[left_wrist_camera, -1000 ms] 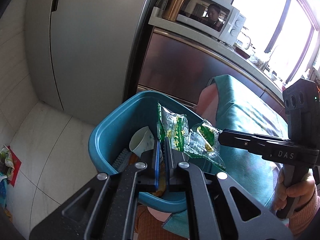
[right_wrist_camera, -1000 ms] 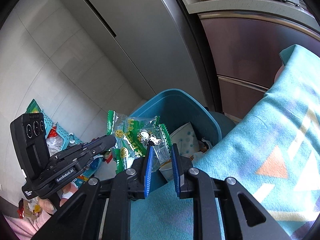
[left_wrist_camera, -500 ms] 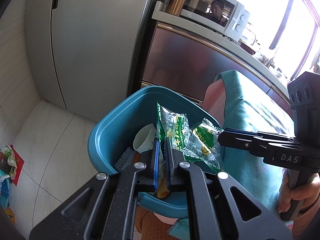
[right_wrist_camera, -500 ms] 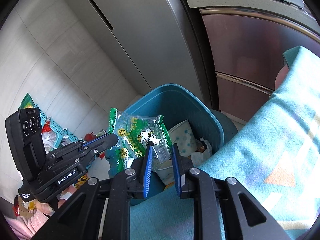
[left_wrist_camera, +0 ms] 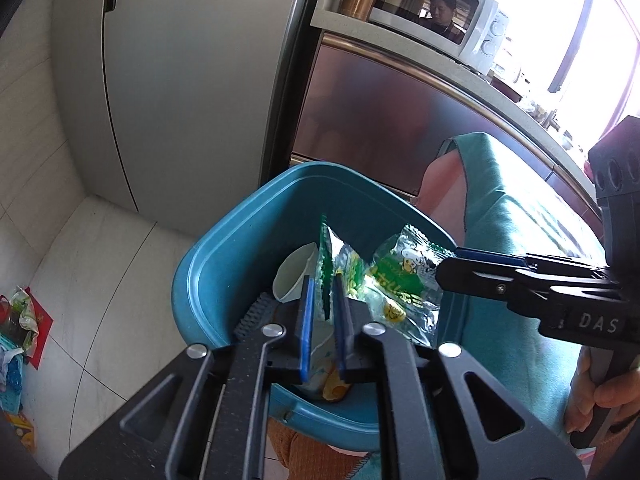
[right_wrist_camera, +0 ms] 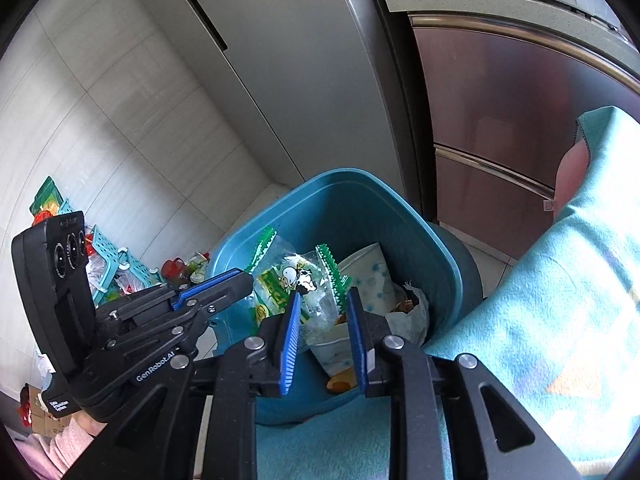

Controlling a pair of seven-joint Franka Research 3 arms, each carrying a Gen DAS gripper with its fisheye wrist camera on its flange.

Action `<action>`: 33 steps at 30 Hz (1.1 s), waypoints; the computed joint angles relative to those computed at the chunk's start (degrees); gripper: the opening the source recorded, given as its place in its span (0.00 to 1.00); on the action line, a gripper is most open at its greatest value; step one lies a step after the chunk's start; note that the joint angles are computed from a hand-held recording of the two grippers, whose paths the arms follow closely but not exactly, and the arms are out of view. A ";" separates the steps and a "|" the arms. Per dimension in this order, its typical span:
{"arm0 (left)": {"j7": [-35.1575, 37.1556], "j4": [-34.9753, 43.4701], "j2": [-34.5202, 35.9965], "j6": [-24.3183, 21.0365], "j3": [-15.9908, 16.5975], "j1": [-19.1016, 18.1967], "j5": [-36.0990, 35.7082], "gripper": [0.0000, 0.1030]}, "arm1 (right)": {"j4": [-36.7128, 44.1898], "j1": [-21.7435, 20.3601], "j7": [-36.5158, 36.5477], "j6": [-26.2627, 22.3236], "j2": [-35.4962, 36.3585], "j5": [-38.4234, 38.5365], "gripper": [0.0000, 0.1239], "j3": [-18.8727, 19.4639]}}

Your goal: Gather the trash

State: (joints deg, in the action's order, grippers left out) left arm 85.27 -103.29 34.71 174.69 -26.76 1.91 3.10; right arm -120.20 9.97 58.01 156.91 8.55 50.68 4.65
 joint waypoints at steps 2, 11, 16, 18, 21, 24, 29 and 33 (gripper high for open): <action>-0.09 0.30 0.44 0.11 0.13 -0.13 0.06 0.18 | -0.05 0.04 -0.16 -0.04 -0.07 -0.09 0.22 0.03; -0.24 -1.66 -0.44 2.51 -0.23 0.35 0.88 0.23 | -1.49 -0.14 -2.61 0.05 -1.36 2.96 0.27 0.11; -1.34 -5.28 -3.04 6.57 -0.57 0.99 3.26 0.38 | -3.87 0.04 -5.86 0.95 -3.38 6.92 0.30 -0.17; -2.40 -7.23 -4.47 9.02 -0.52 1.21 4.61 0.43 | -5.01 0.20 -7.80 1.32 -4.52 9.22 0.32 -0.31; -4.33 -10.03 -6.78 12.52 0.08 1.12 6.96 0.55 | -7.50 1.04 -10.40 3.88 -6.88 11.59 0.40 -0.60; -6.00 -12.64 -8.77 15.79 -0.23 1.73 9.48 0.72 | -10.34 2.09 -12.53 6.68 -9.57 13.97 0.48 -1.11; -8.24 -16.40 -12.93 21.09 7.44 -5.85 10.10 0.93 | -16.04 4.80 -16.40 15.91 -14.47 16.96 0.57 -1.73; -7.33 -19.77 -15.89 26.17 16.57 -15.89 6.86 0.94 | -19.95 7.61 -18.76 21.63 -18.29 19.82 0.67 -3.63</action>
State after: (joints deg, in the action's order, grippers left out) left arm 77.95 -123.06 18.81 200.86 -10.19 -13.98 9.95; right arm -140.16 17.58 39.25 178.54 -9.74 70.51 1.02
